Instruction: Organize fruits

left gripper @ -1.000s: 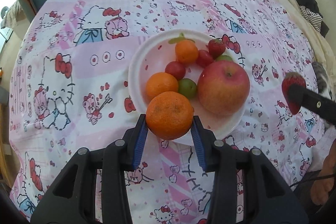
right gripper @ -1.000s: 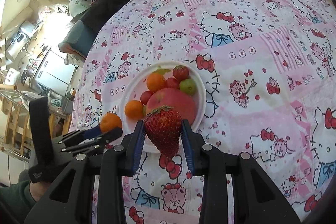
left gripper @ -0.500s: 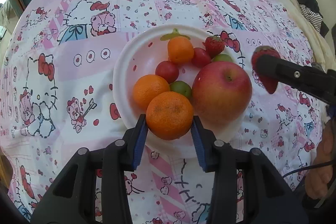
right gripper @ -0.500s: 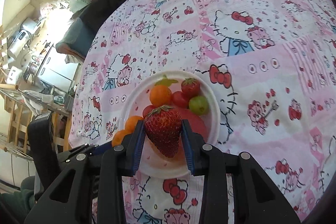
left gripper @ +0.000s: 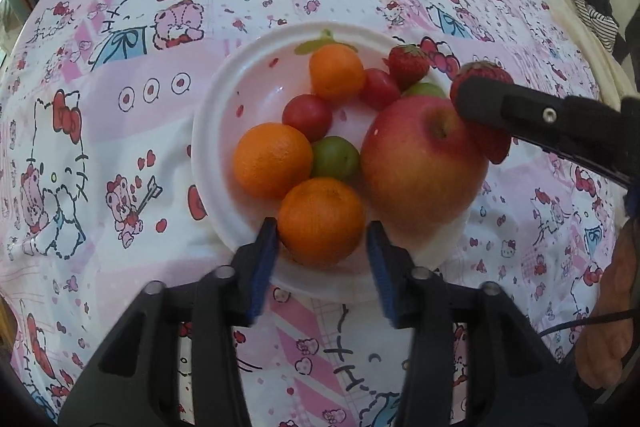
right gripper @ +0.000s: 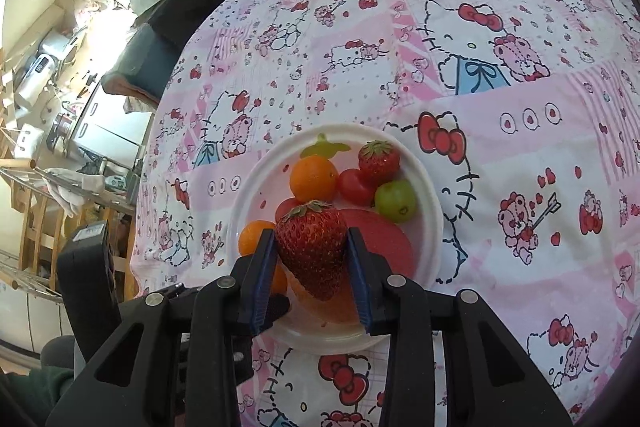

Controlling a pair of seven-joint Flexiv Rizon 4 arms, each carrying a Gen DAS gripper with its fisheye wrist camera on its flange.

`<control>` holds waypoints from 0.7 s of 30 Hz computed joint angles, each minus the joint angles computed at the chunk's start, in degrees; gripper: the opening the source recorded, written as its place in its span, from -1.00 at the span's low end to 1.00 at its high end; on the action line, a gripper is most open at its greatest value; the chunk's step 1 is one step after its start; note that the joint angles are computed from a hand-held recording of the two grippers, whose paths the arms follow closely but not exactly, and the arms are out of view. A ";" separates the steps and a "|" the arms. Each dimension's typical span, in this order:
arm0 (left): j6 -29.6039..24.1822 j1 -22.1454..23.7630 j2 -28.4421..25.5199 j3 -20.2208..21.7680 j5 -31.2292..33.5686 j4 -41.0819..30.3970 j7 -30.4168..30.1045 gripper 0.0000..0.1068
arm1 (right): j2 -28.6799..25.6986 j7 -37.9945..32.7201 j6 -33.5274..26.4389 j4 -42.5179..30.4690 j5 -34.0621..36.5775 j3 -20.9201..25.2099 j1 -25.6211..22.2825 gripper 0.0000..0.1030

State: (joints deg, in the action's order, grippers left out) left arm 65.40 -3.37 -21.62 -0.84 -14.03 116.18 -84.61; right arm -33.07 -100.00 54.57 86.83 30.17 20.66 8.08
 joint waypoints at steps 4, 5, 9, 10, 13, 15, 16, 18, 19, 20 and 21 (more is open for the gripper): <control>5.47 -1.79 0.94 1.73 3.38 0.87 -1.91 0.59 | -0.13 -0.50 -1.17 -0.62 1.32 0.70 -0.84 -0.19; 5.61 -2.06 1.06 2.09 4.25 0.68 -2.29 0.59 | -0.18 -0.80 -1.63 -0.91 2.06 1.00 -1.25 -0.05; 6.43 -2.35 1.63 3.03 6.46 0.73 -3.55 0.59 | 0.72 -2.22 0.75 -0.39 4.52 1.17 -1.69 0.27; 6.81 -2.59 1.83 3.56 7.27 0.83 -4.33 0.59 | 0.90 -2.49 1.02 -0.41 5.09 1.26 -1.98 0.27; 6.89 -3.81 2.45 6.08 10.87 0.47 -8.07 0.59 | 1.50 -2.62 1.62 -0.19 6.07 1.02 -2.37 0.27; 7.97 -3.46 3.28 6.30 11.88 1.16 -9.50 0.59 | 2.24 -2.55 2.69 0.56 6.16 0.64 -2.30 0.26; 8.71 -3.98 3.57 7.15 13.21 1.16 -11.25 0.59 | 2.60 -2.59 3.22 0.95 6.25 0.54 -2.32 0.27; 8.93 -4.84 4.10 8.60 16.06 0.93 -14.18 0.59 | 3.67 -2.55 4.85 2.29 6.36 0.32 -2.24 0.28; 9.59 -4.95 4.65 8.99 17.17 1.23 -15.32 0.59 | 4.18 -2.56 5.59 2.92 6.33 0.24 -2.19 0.29; 10.13 -4.84 5.12 9.05 17.86 1.54 -16.13 0.59 | 4.91 -2.40 6.80 3.92 5.90 -0.06 -1.83 0.35; 10.94 -4.81 5.74 9.27 18.56 2.01 -17.25 0.59 | 5.97 -1.76 9.54 5.63 4.89 -0.86 -0.79 0.40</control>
State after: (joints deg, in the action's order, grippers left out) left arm 76.34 -8.18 -15.88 8.43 4.52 118.19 -101.85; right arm -27.11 -101.75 64.11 92.47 35.06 19.81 7.29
